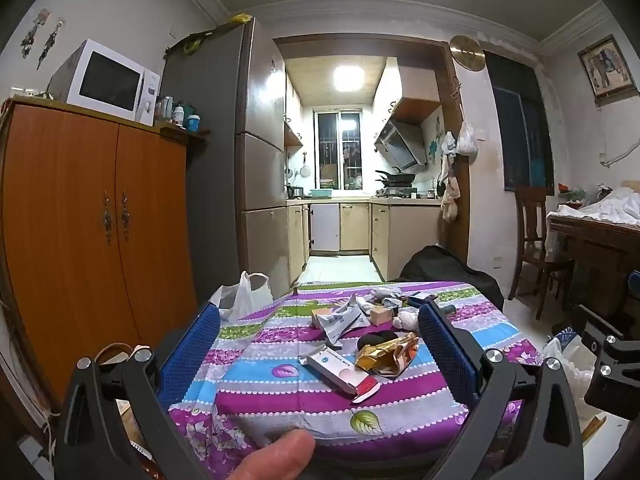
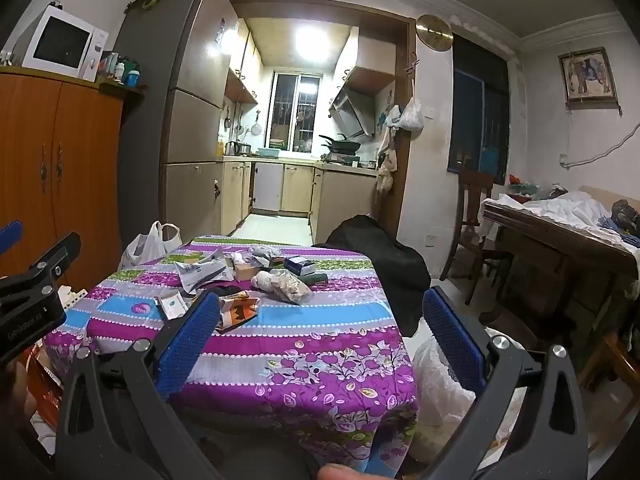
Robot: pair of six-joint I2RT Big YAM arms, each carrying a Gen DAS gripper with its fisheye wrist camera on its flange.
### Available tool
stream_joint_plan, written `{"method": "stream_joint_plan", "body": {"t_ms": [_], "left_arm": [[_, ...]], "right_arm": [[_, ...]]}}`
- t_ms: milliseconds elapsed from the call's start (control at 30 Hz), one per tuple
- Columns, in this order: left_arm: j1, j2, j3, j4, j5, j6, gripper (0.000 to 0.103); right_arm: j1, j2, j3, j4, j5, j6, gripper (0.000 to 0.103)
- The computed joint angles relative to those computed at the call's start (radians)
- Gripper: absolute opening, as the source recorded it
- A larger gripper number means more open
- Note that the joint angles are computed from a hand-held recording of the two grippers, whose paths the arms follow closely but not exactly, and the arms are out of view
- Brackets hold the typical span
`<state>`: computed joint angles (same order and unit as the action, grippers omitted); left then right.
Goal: Collect trash
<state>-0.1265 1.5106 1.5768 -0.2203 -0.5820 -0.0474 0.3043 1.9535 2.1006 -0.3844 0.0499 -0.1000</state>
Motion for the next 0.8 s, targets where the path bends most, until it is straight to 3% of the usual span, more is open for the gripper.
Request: {"method": "stream_joint_plan", "body": {"t_ms": [533,667,800], "left_arm": [[0.021,0.006,-0.006,-0.034,0.047,-0.005,0.098],[0.022,0.020,0.012,-0.072,0.072,-0.016,0.098],[0.028,0.024,0.014,-0.105,0.089,-0.026,0.098]], "right_arm": [[0.002,0.006,0.005,-0.013,0.001,0.014,0.098],[-0.003,0.005,-0.021,0.018,-0.023,0.045,0.098],[-0.008,0.014,0.002,-0.010,-0.048,0.080,0.098]]}}
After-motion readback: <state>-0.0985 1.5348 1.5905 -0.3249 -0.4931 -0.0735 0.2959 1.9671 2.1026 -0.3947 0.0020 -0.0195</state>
